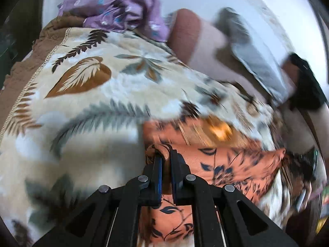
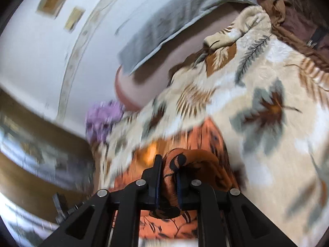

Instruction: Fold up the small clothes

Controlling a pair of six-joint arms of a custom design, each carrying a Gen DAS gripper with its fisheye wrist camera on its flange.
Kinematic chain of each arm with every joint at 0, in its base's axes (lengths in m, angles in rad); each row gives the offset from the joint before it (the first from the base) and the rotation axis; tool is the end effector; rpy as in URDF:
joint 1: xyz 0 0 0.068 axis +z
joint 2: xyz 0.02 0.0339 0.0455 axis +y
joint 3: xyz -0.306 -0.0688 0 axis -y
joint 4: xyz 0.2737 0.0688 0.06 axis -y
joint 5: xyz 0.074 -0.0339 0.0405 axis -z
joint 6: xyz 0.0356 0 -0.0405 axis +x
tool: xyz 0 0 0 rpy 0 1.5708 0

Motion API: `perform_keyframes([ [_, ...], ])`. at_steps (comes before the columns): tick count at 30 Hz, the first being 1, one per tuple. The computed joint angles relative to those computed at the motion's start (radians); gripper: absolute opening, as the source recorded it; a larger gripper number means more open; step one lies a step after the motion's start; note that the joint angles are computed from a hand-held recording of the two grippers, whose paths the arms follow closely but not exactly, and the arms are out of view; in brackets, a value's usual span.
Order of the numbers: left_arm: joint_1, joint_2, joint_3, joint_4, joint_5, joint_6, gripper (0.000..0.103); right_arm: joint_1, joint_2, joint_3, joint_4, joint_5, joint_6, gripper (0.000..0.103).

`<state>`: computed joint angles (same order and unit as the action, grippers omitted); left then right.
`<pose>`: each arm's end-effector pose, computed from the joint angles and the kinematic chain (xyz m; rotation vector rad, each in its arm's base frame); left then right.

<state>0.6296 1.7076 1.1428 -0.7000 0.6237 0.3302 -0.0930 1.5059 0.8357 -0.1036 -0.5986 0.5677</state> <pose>0.3000 0.1928 0.2227 -0.2536 2.5271 -0.5448 0.3263 -0.0103 0.2236 0.4718 2.3139 0.9342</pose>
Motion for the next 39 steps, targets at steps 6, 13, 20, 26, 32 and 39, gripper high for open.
perform_keyframes([
  [6,-0.145,0.174,-0.050,0.290,-0.171,-0.217,0.008,-0.024,0.310,0.039,0.195,0.027,0.180,0.021],
  [13,0.019,0.136,-0.061,0.237,0.097,-0.179,0.009,-0.195,0.118,-0.253,0.589,0.003,0.387,0.087],
  [20,0.014,-0.139,-0.262,0.402,0.081,-0.182,0.072,0.202,-0.131,-0.059,-0.099,0.243,-0.117,0.063],
  [26,-0.004,-0.244,-0.372,0.456,0.009,-0.193,0.085,0.641,0.135,0.102,-0.203,0.500,-0.200,0.043],
  [32,-0.121,-0.295,-0.487,0.417,-0.103,0.013,0.085,0.667,0.491,0.416,-0.183,0.686,-0.220,0.041],
  [39,-0.169,-0.171,-0.446,0.495,-0.159,-0.048,0.085,0.489,0.338,0.310,0.014,0.666,-0.120,0.041],
])
